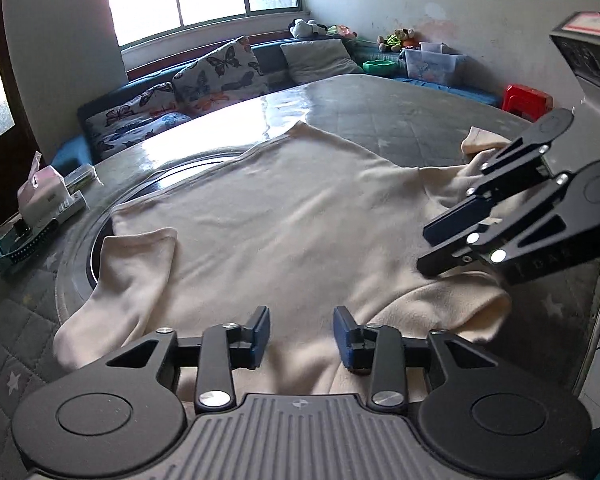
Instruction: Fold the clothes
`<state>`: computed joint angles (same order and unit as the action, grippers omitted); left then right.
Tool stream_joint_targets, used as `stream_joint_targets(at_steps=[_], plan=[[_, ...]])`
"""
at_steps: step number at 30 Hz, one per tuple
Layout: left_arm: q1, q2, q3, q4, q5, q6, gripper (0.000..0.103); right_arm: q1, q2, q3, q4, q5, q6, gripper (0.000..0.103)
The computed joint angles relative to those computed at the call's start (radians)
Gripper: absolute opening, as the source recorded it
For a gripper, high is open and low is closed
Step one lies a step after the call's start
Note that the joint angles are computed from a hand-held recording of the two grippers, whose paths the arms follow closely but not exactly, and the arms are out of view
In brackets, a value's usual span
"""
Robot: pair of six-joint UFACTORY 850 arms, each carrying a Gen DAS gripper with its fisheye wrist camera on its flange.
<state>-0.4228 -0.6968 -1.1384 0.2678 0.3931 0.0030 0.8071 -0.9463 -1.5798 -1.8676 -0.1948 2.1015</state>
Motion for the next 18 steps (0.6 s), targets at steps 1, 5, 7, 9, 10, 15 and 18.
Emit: stream_joint_targets(at_steps=[1,5,7,9,10,15,18], plan=[[0.001,0.001,0.000,0.000,0.000,-0.002,0.040,0.002,0.005,0.008,-0.007,-0.004,0.005,0.025],[0.008,0.006,-0.004,-0.039,0.014,0.008,0.040,0.004,0.016,0.022,-0.035,-0.018,0.038,0.025],[0.012,0.004,-0.015,-0.109,0.021,0.053,0.040,0.003,0.014,0.019,-0.060,-0.019,0.066,0.025],[0.016,-0.006,-0.037,-0.200,0.016,0.114,0.040,0.000,0.008,0.012,-0.078,-0.014,0.090,0.025],[0.017,-0.017,-0.056,-0.270,0.008,0.167,0.040,0.000,0.003,0.006,-0.074,-0.008,0.087,0.026],[0.022,-0.090,-0.175,-0.592,-0.042,0.417,0.040,0.001,-0.003,0.002,-0.099,-0.007,0.117,0.029],[0.026,-0.143,-0.257,-0.769,-0.075,0.566,0.039,0.000,-0.002,0.004,-0.112,-0.004,0.131,0.030]])
